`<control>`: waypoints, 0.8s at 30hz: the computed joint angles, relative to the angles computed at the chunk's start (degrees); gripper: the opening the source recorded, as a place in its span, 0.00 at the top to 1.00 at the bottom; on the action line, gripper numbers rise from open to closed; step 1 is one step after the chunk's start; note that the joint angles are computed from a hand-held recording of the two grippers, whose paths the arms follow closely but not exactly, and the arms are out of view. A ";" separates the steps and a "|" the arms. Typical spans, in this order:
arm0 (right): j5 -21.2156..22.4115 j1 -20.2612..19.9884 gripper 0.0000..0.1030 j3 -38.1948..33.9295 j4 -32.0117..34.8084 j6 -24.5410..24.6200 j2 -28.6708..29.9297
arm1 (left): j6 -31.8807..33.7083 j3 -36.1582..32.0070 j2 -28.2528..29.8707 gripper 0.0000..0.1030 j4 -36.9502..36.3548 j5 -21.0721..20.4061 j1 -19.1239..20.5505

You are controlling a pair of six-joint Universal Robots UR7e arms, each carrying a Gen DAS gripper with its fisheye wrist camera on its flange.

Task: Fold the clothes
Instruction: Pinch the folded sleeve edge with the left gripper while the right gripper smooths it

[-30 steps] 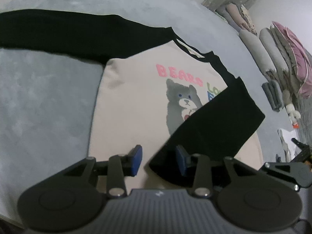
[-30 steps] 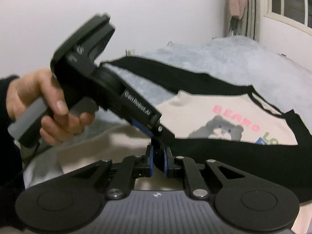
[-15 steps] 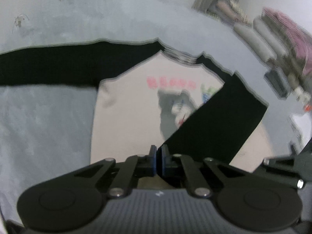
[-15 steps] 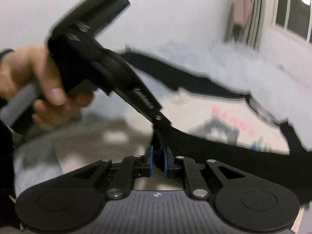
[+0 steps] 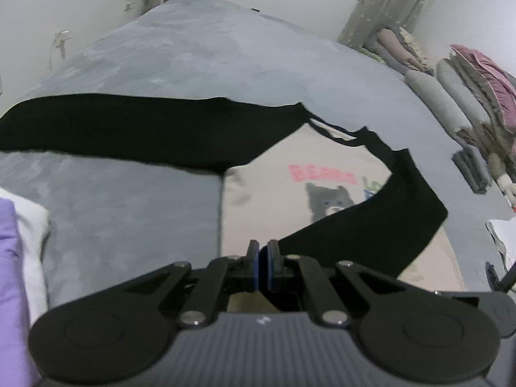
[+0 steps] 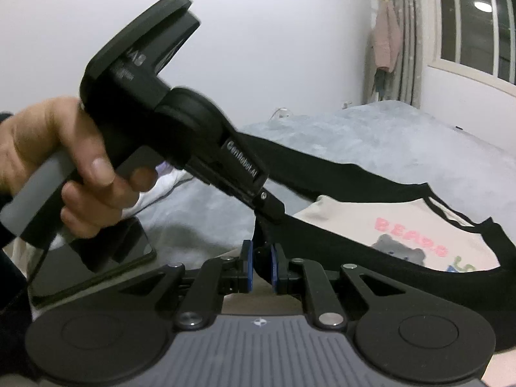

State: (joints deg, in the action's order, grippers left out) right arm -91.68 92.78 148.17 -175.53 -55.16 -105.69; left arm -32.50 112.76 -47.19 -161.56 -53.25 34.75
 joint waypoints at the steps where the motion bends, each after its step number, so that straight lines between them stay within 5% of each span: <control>1: 0.42 -0.31 0.86 -0.29 1.72 -0.06 -0.41 | -0.07 0.04 -0.01 0.97 0.33 0.32 0.13; 6: 2.78 -2.13 0.72 -3.71 15.38 -1.62 -6.49 | -0.63 0.51 -0.45 0.97 1.41 0.70 0.76; 10: 5.88 -9.36 0.62 -11.62 25.15 11.67 -11.64 | -0.48 1.32 -1.11 0.97 0.69 -0.01 0.78; 15: 14.65 -29.17 0.55 -20.43 25.07 36.79 -8.47 | -0.96 1.68 -1.62 0.97 0.48 -0.04 0.57; 18: 19.56 -37.31 0.54 -22.31 25.01 44.94 -6.78 | -1.09 1.54 -1.43 0.97 0.83 0.27 0.55; 24: 21.86 -38.50 0.54 -24.57 24.08 45.56 -2.79 | -1.51 0.67 -0.42 0.97 2.73 0.70 0.71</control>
State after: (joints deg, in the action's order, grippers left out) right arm -69.82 54.28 123.61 -151.45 -9.59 -108.49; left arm -34.02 113.43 -47.61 -158.83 -52.55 35.46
